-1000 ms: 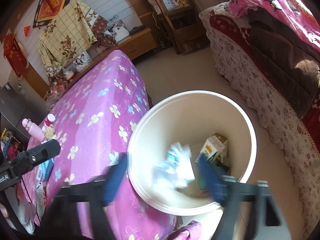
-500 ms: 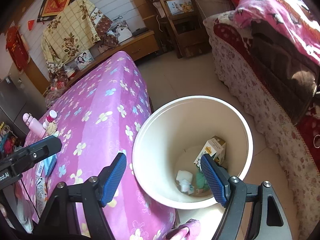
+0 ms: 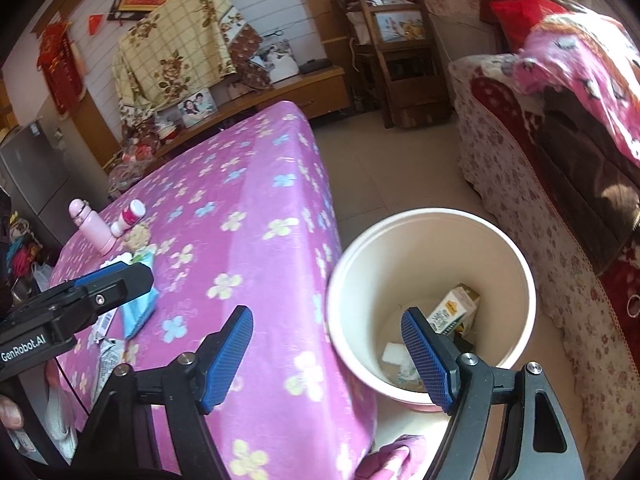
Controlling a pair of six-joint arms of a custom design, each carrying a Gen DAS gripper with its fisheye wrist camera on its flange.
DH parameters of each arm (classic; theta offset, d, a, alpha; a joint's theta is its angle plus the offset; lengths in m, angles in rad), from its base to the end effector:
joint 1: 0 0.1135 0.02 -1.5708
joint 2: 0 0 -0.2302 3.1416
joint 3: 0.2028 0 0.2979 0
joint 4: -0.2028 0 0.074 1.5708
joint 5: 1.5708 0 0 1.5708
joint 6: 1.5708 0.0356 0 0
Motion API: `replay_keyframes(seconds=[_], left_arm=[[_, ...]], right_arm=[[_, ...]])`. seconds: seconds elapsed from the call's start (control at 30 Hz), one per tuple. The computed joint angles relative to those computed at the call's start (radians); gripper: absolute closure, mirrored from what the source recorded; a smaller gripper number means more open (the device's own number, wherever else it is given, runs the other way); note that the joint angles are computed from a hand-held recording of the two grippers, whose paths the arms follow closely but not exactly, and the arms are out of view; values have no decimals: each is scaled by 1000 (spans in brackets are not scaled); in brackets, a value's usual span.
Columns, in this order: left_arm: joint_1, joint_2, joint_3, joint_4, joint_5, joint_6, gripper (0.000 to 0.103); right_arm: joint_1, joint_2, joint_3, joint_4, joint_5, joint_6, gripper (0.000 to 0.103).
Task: Collect trash
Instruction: 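Move both tools back over the trash on the tablecloth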
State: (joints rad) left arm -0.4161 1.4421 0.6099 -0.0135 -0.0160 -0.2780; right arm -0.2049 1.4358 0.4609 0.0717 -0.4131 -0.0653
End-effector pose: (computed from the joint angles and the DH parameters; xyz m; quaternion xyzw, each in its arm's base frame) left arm 0.2783 -0.1223 0.0844 0.0617 0.9329 -0.1136 0.3360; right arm 0.2657 -0.0406 0.0501 -0.0025 0.9272 0.1488 0.3438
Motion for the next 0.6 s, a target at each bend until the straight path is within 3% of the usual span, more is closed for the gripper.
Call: replay_keyframes(seconds=[0.3, 0.6], left_arm=[[179, -176, -105, -91, 69, 85, 36], [476, -271, -166, -169, 163, 277, 35]], right_arm=[[196, -71, -15, -19, 68, 86, 23], [408, -37, 24, 11, 147, 156, 23]])
